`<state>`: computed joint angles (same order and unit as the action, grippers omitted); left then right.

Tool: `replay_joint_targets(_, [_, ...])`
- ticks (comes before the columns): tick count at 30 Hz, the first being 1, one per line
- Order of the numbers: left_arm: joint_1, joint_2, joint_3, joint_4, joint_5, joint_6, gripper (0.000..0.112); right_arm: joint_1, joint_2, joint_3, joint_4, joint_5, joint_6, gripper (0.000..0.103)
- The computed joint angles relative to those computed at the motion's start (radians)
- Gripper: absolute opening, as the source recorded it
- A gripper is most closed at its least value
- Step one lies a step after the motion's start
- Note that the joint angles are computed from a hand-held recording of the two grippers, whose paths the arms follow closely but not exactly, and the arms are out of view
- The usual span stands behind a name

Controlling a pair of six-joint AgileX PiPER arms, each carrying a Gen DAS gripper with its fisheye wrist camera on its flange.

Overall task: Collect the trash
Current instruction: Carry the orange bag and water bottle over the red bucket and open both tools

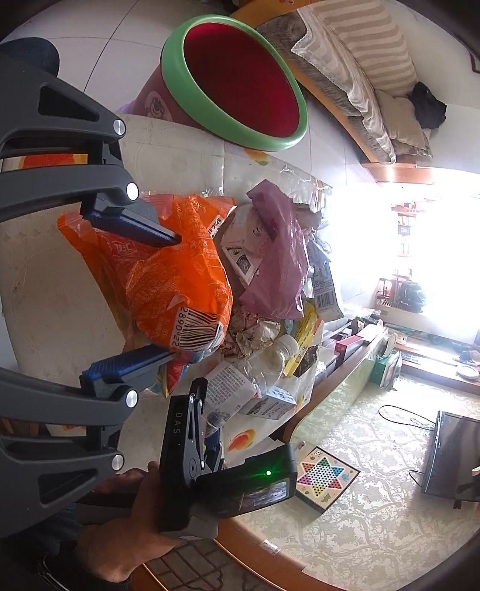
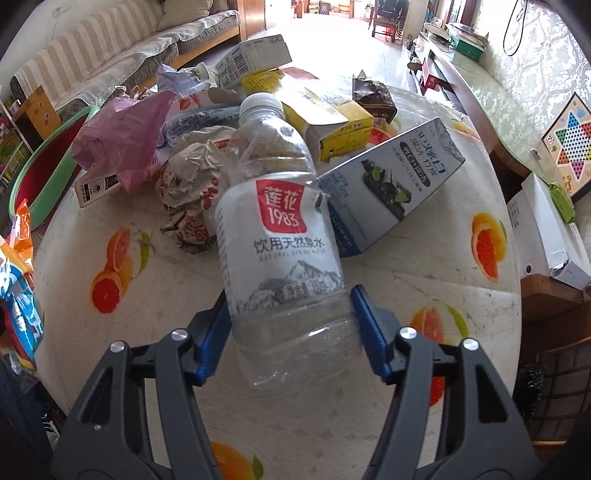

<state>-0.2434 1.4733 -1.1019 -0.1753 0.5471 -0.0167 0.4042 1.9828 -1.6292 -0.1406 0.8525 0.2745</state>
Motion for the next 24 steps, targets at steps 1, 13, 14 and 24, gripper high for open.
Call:
replay_joint_targets(1, [0.01,-0.006,0.0,-0.008,0.0,0.011,0.051,0.006,-0.008,0.007,-0.007,0.004,0.008,0.059])
replay_joint_targets(13, [0.22,-0.017,0.004,-0.195,0.001,0.211,0.051,0.06,-0.244,0.192,-0.059,-0.056,0.108,0.058])
replay_joint_targets(14, [0.241,-0.013,-0.005,-0.211,0.005,0.229,0.051,0.063,-0.256,0.198,-0.068,-0.056,0.118,0.057])
replay_joint_targets(24, [0.386,0.019,-0.079,-0.265,0.015,0.307,0.051,0.097,-0.323,0.137,-0.104,-0.007,0.13,0.057])
